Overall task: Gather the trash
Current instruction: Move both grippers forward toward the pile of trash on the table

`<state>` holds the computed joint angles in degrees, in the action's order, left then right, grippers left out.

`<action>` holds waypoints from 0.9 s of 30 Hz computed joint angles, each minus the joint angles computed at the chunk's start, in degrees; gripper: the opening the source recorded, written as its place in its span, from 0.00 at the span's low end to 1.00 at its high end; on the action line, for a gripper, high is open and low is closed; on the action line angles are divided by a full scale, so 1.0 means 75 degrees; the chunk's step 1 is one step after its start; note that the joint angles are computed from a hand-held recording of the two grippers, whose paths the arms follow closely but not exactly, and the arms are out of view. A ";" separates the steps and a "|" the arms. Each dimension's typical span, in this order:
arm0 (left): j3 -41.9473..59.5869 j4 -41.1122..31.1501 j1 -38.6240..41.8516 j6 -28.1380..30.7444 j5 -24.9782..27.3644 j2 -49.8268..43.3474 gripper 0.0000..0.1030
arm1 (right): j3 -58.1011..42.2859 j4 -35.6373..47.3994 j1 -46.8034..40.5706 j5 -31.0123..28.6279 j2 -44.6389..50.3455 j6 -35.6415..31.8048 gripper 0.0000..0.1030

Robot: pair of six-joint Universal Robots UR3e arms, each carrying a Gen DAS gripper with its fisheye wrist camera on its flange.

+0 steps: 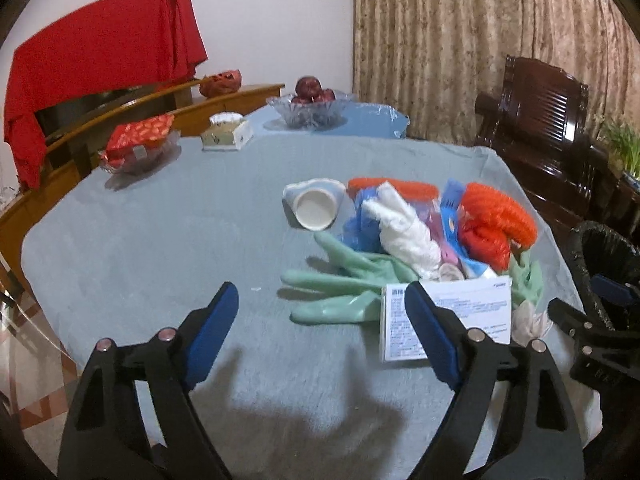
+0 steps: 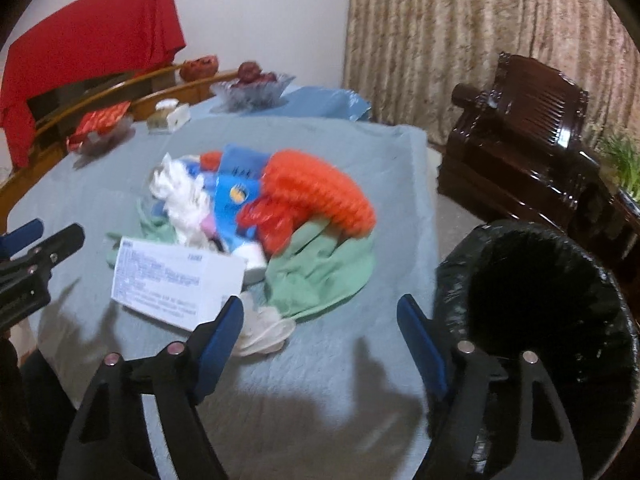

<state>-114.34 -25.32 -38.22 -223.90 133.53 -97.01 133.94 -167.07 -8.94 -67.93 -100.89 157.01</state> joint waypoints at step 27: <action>0.0070 0.0405 0.0202 0.0171 -0.0284 -0.0646 0.80 | -0.0567 0.1006 0.0380 0.0624 0.0702 -0.0044 0.48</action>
